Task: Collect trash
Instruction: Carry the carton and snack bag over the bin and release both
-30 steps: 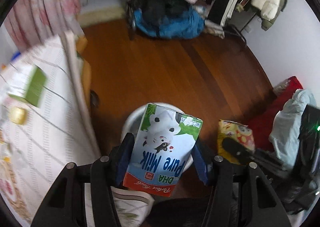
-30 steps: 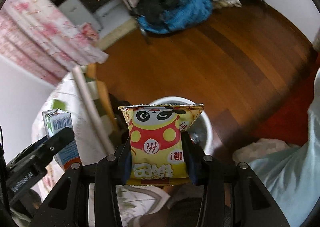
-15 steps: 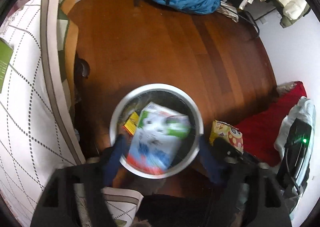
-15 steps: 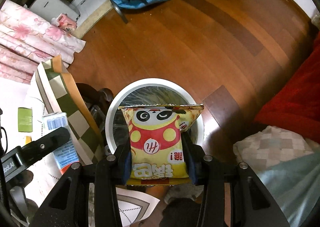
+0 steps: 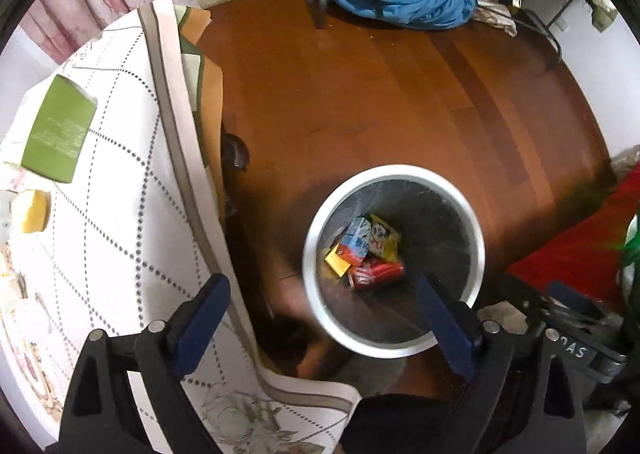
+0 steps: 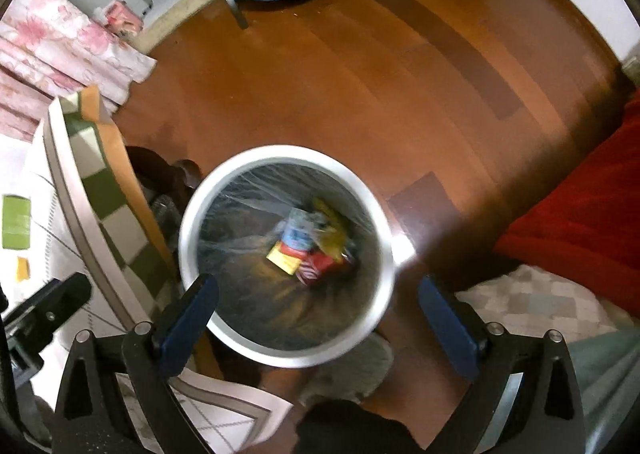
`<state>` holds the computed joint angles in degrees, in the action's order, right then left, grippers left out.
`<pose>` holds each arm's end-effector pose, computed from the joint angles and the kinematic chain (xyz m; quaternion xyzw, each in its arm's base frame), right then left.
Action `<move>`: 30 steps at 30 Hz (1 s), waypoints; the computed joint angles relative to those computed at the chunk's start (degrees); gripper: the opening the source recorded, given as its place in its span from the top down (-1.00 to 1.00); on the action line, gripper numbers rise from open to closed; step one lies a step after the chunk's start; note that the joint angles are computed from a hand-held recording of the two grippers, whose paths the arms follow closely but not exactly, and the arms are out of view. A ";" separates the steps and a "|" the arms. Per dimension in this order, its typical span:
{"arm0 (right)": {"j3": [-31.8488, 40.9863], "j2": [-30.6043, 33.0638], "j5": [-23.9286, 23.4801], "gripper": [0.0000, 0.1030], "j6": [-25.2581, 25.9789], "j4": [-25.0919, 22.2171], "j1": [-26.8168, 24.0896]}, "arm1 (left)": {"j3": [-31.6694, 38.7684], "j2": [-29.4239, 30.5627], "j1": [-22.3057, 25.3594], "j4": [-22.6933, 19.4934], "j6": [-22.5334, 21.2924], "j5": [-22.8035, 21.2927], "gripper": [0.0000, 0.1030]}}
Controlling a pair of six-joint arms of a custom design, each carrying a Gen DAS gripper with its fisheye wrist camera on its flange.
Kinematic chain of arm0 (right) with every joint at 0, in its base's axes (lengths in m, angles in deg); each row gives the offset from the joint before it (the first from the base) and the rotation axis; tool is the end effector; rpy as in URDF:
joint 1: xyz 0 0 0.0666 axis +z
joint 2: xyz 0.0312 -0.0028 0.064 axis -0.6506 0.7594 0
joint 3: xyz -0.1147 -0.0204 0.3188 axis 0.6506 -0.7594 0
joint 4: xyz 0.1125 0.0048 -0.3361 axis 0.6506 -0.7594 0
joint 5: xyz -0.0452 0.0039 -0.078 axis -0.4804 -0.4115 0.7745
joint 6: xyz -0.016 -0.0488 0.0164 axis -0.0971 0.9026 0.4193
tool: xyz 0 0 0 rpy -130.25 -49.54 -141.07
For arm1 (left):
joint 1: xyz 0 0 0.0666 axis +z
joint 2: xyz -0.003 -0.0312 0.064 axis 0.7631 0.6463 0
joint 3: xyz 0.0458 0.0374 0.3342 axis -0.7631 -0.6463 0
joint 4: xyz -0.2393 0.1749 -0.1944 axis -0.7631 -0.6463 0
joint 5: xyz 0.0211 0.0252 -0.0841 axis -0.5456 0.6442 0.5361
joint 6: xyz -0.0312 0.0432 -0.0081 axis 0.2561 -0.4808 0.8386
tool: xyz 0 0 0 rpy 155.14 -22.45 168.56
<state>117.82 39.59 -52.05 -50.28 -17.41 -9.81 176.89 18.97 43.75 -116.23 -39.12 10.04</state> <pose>0.4405 0.2644 0.3505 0.1798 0.9793 0.0812 0.0452 0.4861 -0.0536 0.4101 0.0883 0.9924 -0.0312 0.0802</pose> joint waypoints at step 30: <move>11.71 -4.85 7.28 -0.97 -3.07 -13.17 6.42 | 3.51 -9.30 1.50 -2.57 -2.99 1.18 -0.85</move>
